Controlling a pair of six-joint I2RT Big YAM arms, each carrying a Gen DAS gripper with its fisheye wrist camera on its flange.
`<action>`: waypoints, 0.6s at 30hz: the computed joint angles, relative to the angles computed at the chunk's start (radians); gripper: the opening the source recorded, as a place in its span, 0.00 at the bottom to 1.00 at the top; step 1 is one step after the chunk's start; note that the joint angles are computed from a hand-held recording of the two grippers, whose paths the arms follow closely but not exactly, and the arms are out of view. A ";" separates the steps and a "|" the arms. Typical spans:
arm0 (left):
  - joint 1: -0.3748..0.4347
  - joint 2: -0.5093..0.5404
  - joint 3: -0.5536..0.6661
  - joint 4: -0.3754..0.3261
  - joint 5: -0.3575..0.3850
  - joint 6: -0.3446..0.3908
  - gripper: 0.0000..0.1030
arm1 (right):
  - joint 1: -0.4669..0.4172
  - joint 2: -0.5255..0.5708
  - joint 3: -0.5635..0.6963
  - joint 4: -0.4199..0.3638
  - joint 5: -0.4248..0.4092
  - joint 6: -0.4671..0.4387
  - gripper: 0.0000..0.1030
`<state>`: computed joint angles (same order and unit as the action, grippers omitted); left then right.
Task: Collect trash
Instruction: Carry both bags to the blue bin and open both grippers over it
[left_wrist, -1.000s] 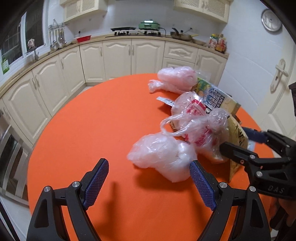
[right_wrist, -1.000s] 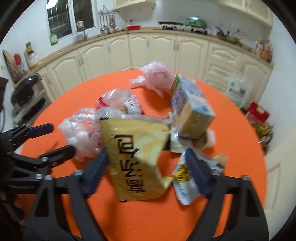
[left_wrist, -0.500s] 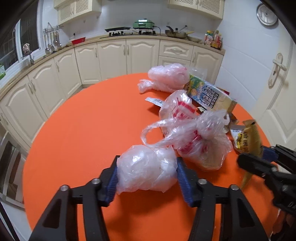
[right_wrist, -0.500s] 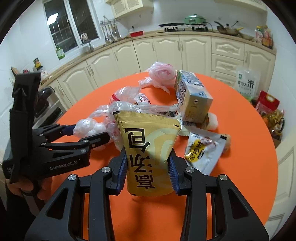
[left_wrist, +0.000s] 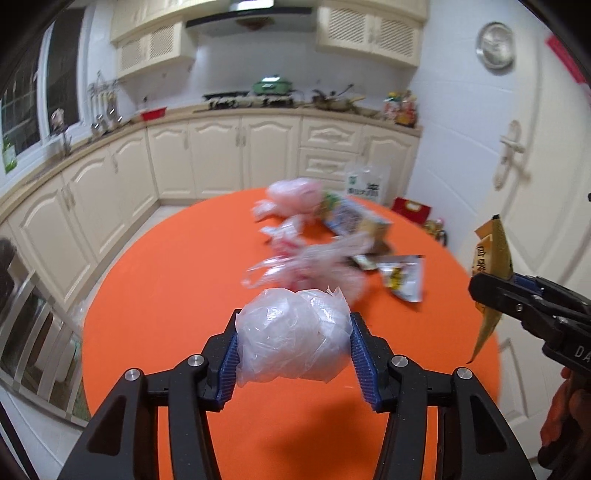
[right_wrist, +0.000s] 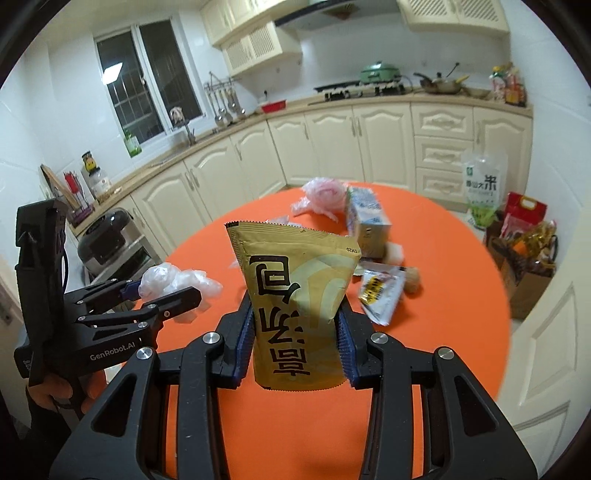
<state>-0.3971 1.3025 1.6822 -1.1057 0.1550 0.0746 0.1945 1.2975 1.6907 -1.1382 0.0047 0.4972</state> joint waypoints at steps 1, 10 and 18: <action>-0.018 -0.012 -0.005 0.000 -0.005 0.003 0.48 | 0.002 -0.015 -0.002 -0.011 0.012 0.004 0.36; -0.307 -0.122 -0.098 -0.004 -0.071 -0.008 0.48 | -0.041 -0.279 -0.143 -0.189 0.176 0.052 0.36; -0.572 -0.048 -0.102 -0.005 -0.145 -0.003 0.48 | -0.169 -0.491 -0.302 -0.349 0.197 0.089 0.36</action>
